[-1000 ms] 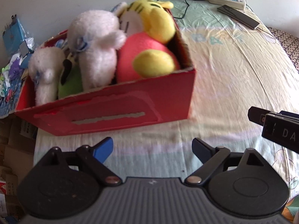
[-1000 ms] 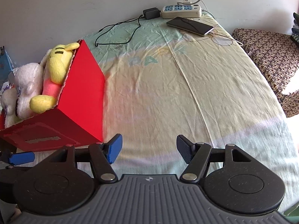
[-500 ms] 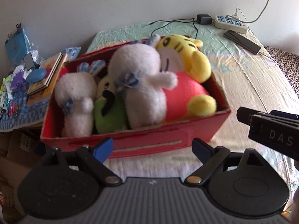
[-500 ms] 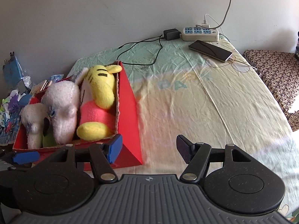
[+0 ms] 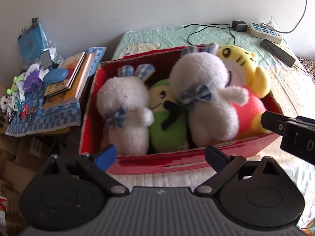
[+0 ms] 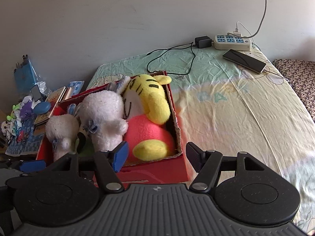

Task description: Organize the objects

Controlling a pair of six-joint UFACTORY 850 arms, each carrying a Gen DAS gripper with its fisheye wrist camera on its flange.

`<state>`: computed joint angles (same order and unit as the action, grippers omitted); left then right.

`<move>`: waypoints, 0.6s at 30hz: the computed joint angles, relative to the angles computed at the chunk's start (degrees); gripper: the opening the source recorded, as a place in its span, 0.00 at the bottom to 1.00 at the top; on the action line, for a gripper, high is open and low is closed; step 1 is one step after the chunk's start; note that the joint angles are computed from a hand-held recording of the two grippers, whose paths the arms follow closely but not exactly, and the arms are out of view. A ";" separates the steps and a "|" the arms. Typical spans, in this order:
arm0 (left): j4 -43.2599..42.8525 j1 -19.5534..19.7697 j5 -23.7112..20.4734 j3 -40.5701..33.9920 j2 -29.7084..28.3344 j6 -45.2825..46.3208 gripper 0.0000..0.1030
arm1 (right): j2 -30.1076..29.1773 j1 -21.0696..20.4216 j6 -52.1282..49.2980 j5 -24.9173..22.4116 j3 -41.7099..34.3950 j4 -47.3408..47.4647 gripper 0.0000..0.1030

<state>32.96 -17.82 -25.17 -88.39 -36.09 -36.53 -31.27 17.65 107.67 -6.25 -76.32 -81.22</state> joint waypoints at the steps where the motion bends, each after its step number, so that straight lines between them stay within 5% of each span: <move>1: -0.18 0.33 0.03 -0.11 0.02 0.20 0.95 | -0.18 0.23 -1.48 -0.22 -0.41 1.53 0.65; 18: -3.09 2.89 1.00 1.03 0.59 2.12 0.96 | -2.75 3.14 -23.90 -6.12 -5.15 23.76 0.65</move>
